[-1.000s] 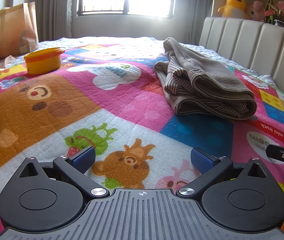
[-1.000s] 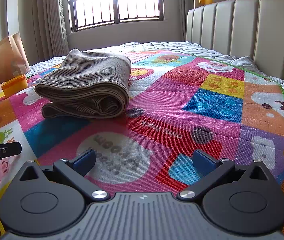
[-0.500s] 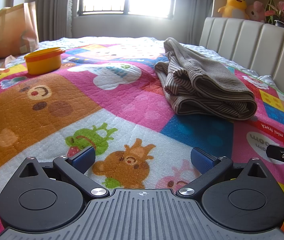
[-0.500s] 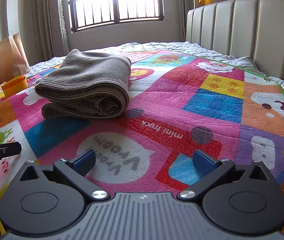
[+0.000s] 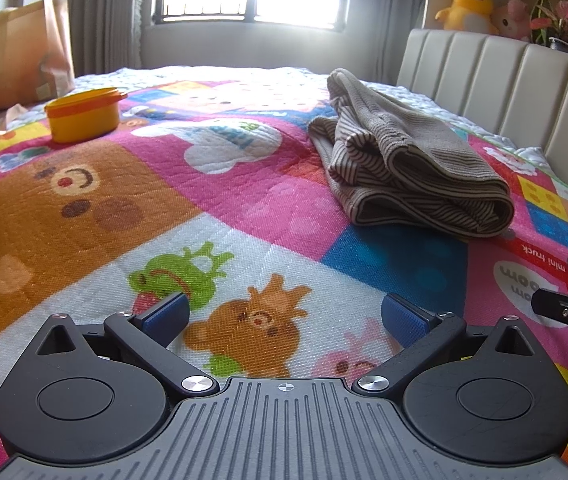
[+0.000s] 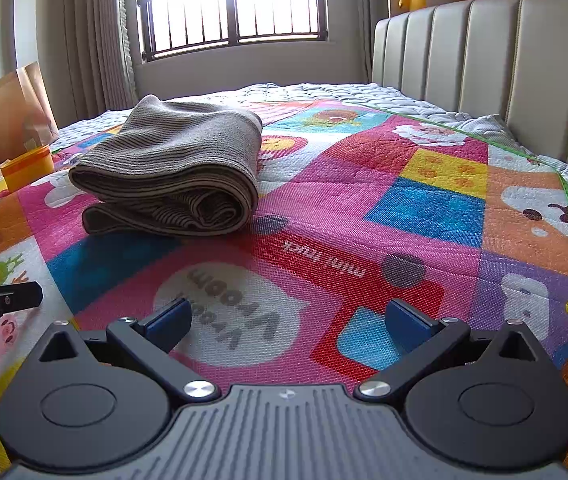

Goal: Fold clothes

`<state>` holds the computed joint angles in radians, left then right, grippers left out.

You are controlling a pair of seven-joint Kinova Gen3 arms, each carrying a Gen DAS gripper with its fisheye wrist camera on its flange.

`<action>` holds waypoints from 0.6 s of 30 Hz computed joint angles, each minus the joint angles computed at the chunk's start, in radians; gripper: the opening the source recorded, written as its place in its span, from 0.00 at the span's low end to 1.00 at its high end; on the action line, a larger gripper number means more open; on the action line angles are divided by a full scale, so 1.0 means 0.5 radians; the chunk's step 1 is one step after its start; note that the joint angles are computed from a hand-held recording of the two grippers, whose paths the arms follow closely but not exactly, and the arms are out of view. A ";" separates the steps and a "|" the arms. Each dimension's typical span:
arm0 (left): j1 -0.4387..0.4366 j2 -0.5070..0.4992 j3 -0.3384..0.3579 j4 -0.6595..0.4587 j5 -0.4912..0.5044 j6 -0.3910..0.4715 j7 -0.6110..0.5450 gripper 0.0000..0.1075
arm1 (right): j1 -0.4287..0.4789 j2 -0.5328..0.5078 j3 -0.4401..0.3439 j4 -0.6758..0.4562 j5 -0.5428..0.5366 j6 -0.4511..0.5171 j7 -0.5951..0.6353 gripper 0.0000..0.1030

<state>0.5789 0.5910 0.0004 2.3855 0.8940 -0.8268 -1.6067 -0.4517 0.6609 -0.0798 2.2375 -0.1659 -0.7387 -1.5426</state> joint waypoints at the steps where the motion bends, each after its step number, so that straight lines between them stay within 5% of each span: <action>1: -0.003 0.001 0.001 0.001 -0.006 -0.003 0.006 0.96 | 0.000 0.000 0.000 0.000 0.000 0.000 0.000 1.00; 18: 0.022 0.008 0.002 -0.044 0.110 0.028 -0.128 0.96 | 0.047 0.005 -0.022 0.004 0.066 -0.014 -0.040 1.00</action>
<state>0.5897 0.5950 0.0014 2.3634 0.9489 -0.8129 -1.6709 -0.4280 0.6636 -0.0909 2.2393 -0.1327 -0.7456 -1.5627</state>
